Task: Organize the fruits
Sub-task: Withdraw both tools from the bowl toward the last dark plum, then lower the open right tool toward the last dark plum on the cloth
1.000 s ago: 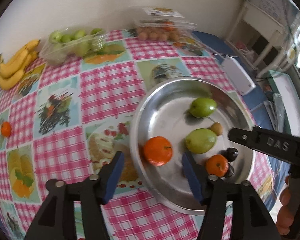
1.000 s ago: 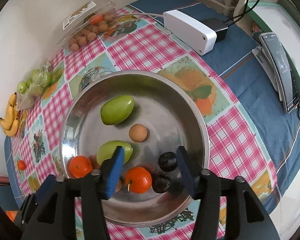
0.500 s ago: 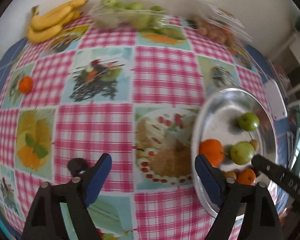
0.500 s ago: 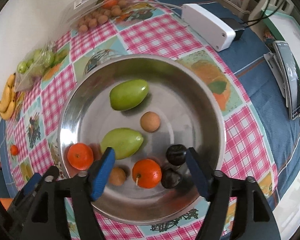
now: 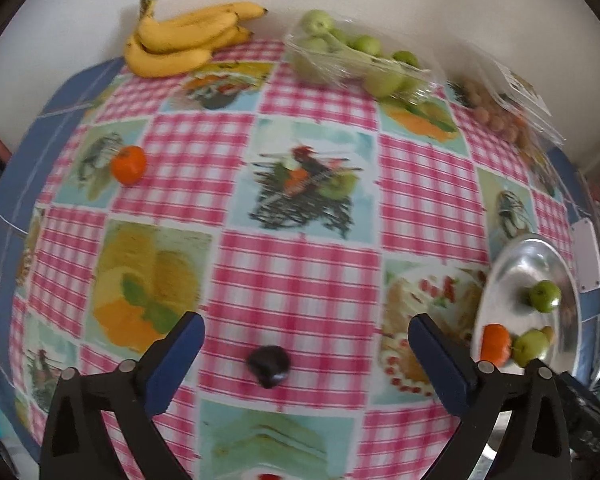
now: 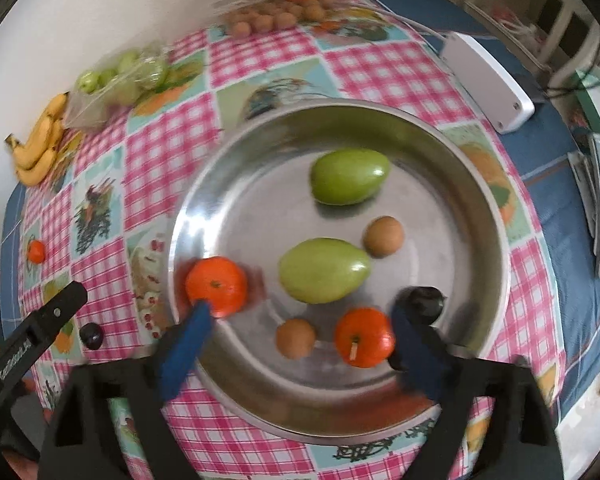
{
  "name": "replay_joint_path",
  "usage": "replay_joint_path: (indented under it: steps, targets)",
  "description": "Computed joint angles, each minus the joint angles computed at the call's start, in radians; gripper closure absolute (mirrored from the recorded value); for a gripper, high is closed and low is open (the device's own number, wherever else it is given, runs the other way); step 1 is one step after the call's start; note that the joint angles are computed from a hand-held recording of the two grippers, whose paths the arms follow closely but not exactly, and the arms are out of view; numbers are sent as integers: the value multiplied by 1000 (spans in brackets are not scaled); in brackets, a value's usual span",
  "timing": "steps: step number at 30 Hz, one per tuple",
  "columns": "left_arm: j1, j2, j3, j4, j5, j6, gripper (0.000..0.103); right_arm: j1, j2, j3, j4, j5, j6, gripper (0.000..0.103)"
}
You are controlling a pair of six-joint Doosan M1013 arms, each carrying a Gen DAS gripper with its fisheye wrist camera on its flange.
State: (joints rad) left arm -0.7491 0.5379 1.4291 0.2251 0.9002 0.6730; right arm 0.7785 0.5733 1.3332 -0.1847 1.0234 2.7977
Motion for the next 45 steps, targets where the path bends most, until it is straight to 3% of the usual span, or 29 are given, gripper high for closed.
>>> replay_joint_path:
  steps: [17,27,34,45]
  targets:
    - [59,-93,93,140,-40,-144,0,33,57,-106,4,-25,-116,4]
    - [117,-144,162,119,-82,-235,0,48,109,-190,29,-3,-174,4]
    - [148,-149,184,67,-91,-224,0,67,153,-260,52,22,-235,4]
    - [156,-91,154,-30,-22,-90,0,83,225,-347,101,58,-318,4]
